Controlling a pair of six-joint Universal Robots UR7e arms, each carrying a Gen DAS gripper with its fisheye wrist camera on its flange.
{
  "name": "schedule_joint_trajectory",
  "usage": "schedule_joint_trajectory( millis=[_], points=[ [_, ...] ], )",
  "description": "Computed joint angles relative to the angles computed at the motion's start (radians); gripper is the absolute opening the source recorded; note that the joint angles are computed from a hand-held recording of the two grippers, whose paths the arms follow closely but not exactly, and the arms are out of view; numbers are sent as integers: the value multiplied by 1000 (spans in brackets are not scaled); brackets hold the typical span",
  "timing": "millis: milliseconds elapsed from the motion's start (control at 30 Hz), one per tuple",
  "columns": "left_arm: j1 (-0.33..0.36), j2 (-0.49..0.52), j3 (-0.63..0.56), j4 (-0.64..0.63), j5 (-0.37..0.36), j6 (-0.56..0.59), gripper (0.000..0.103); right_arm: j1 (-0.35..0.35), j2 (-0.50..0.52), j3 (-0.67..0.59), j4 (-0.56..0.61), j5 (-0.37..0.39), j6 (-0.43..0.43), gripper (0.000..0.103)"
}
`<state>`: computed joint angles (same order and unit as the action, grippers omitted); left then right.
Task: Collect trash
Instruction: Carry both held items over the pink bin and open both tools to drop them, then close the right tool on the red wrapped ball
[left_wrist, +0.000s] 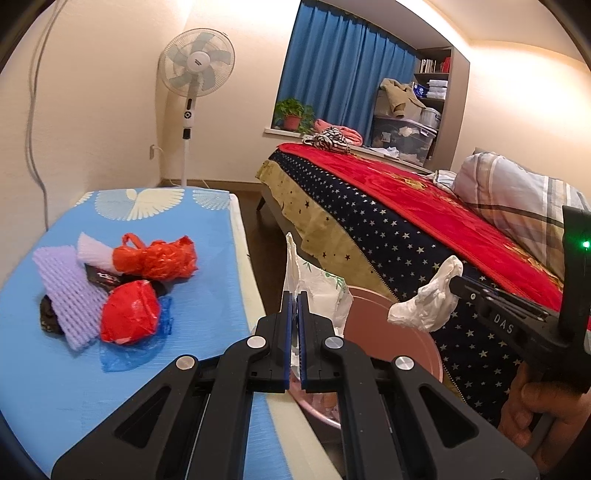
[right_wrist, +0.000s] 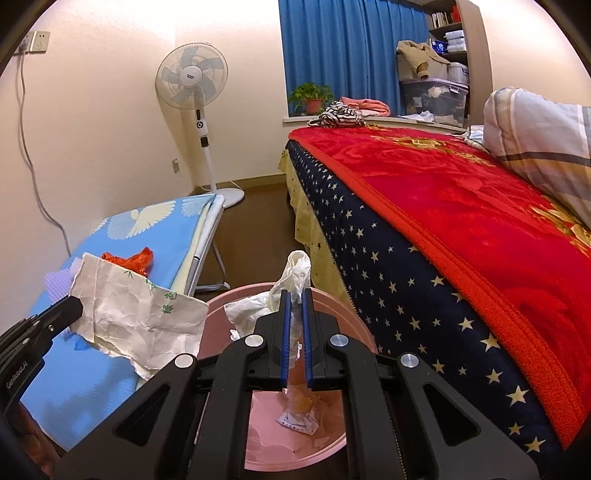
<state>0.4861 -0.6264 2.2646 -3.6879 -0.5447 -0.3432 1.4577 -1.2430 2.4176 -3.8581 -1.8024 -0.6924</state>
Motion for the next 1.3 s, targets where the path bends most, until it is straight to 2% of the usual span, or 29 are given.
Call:
schedule_joint_trajectory(
  millis=[167,233,267,300,333,367,700,1067,1300],
  points=[
    [10,10,-17,-7,-21,13,3,1,10,-4,-6,-14,-4,7],
    [19,5,-21,-3,-44,13,3,3,12,-6,-2,-23,-7,10],
    [24,3,-22,2,-57,7,4,9,17,-12,4,-39,-9,17],
    [32,-3,-23,14,-79,-3,12,12,23,-14,2,-53,-10,25],
    [35,-4,-22,22,-82,-10,24,18,32,-18,-11,-70,-10,42],
    [34,-1,-22,23,-76,-15,28,21,37,-16,-24,-74,-6,50],
    [23,-19,14,24,-44,-37,29,39,9,9,-25,-66,3,50],
    [0,-93,131,23,85,-113,29,111,42,20,-30,-65,5,50],
    [11,-176,229,91,171,-252,29,156,108,16,-45,-65,2,50]
  ],
)
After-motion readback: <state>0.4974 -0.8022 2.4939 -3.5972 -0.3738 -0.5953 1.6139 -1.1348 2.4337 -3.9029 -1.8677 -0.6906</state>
